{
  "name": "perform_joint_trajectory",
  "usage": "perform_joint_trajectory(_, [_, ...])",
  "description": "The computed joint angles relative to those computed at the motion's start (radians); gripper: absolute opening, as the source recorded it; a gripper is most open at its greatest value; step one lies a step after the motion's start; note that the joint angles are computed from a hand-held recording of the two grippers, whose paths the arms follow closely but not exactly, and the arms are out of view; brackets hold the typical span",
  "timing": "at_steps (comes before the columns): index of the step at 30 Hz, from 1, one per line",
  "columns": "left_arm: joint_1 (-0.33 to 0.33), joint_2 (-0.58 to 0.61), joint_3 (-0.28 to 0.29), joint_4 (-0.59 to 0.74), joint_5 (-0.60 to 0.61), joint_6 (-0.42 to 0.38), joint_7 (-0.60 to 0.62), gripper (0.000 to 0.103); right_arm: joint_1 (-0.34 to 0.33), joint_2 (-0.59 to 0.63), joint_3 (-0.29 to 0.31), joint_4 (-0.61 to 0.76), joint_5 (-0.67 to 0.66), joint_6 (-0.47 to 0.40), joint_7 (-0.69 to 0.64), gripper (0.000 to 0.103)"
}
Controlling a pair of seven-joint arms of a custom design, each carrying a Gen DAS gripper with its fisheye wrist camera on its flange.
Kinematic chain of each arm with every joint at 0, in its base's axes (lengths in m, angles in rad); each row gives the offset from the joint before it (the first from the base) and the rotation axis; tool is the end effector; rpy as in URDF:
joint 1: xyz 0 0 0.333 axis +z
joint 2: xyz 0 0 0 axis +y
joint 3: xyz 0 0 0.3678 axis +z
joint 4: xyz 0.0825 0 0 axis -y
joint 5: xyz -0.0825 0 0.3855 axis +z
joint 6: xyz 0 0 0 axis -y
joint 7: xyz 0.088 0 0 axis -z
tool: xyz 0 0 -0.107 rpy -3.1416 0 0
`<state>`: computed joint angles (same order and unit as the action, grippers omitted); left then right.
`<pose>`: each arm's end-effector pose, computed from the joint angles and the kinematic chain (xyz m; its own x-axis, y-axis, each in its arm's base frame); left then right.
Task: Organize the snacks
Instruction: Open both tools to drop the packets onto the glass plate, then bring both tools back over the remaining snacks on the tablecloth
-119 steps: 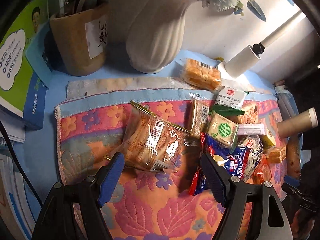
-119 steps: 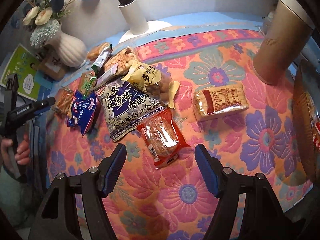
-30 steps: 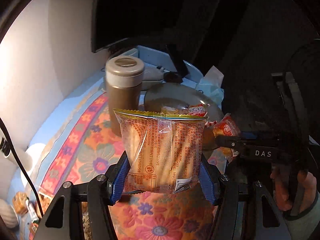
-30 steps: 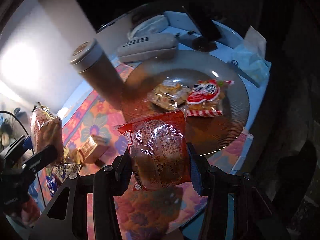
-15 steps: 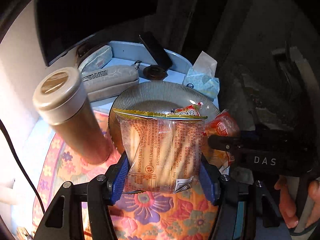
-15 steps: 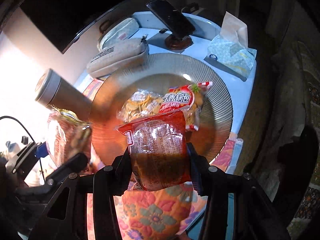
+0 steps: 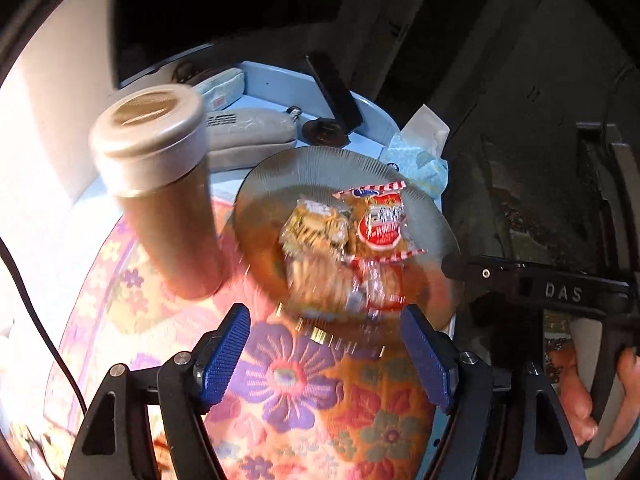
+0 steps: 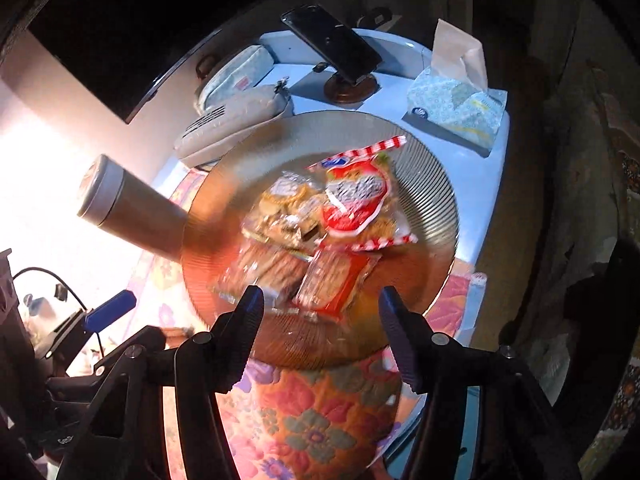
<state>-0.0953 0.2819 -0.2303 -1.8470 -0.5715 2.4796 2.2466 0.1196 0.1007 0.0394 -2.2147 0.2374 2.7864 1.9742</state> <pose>0.6403 -0.1991 0.4628 -0.5907 -0.7620 0.2655 -0.7635 0.4213 -0.4895 0.5789 0.0815 0.4337 -0.3557 -0.8733 -0.3328 -0.8239 0.4612 -0.3294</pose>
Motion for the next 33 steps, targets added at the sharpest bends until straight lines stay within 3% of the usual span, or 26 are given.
perform_joint_trajectory(17, [0.073,-0.28,0.101,-0.335,-0.118,0.044,-0.002,0.075,0.087,-0.02,0.064,0.003,0.146,-0.039,-0.184,0.059])
perform_joint_trajectory(23, [0.088,-0.381,0.137,-0.469,-0.134,0.104,0.004,0.075,0.142,-0.033,0.082,0.003,0.127,-0.066,-0.212,0.059])
perform_joint_trajectory(33, [0.14,-0.493,0.209,-0.625,-0.157,0.128,-0.048,0.075,0.22,-0.027,0.112,-0.006,0.128,-0.111,-0.245,0.059])
